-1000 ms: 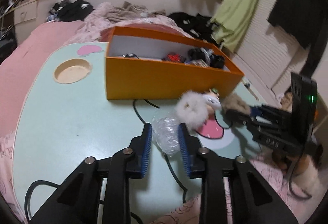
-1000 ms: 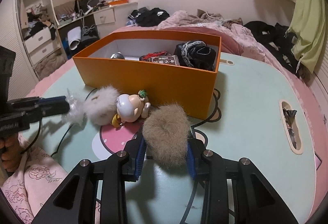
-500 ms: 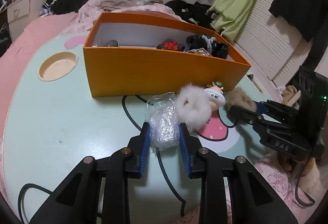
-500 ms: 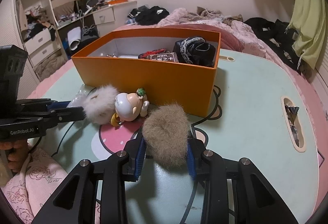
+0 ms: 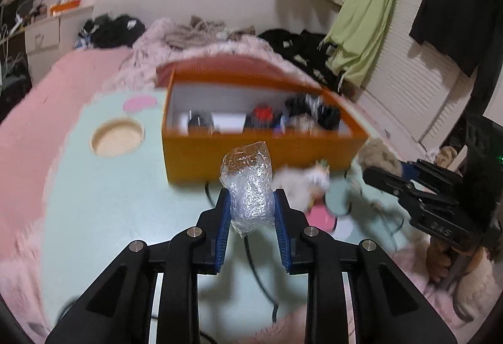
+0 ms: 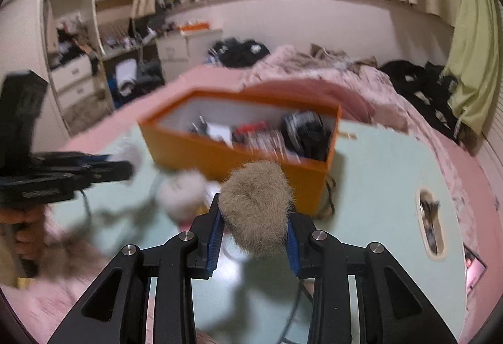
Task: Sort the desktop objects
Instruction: 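Drop the fur ball into the orange box with the right while the left drops the bag in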
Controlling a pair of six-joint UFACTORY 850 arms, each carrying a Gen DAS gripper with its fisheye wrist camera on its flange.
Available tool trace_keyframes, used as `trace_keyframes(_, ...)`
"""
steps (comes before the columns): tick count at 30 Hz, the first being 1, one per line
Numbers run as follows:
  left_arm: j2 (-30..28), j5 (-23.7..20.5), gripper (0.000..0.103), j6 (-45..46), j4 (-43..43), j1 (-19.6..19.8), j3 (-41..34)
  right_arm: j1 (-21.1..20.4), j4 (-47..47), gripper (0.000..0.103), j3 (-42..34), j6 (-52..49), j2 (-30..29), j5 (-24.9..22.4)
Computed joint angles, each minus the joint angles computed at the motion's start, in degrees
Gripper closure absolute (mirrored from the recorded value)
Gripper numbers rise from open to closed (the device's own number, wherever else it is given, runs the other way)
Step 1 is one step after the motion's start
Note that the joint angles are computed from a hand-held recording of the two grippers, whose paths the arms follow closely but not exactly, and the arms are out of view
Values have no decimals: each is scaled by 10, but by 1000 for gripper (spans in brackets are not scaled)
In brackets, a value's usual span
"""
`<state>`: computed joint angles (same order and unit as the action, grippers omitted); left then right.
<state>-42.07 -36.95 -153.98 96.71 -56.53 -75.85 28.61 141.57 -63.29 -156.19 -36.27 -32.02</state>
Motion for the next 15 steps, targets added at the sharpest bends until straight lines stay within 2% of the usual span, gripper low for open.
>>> trace_keyframes(4,6,-19,75,52,-18,21,-27,21,21,70,-67,-8,-19,50)
trace_keyframes(6,-3,-20,70,68,-32,38,-49,28,32,64,-109,2,-43,82)
trace_keyframes(7,-13,-15,51,78,-48,49,-64,31,26,46,-133,25,-58,105)
trace_keyframes(8,-24,-10,36,105,-83,57,-80,32,10,25,-149,49,-71,120)
trace_keyframes(9,-37,-5,20,134,-124,65,-94,34,-6,20,-166,68,-86,140)
trace_keyframes(10,-46,8,20,149,-141,70,-102,35,-14,19,-174,73,-95,150)
trace_keyframes(11,-54,0,20,162,-149,67,-110,32,-23,19,-172,86,-98,137)
trace_keyframes(12,-63,-32,19,177,-147,57,-118,27,-36,19,-168,106,-98,123)
trace_keyframes(15,-83,-66,18,221,-166,44,-140,23,-55,19,-159,109,-93,112)
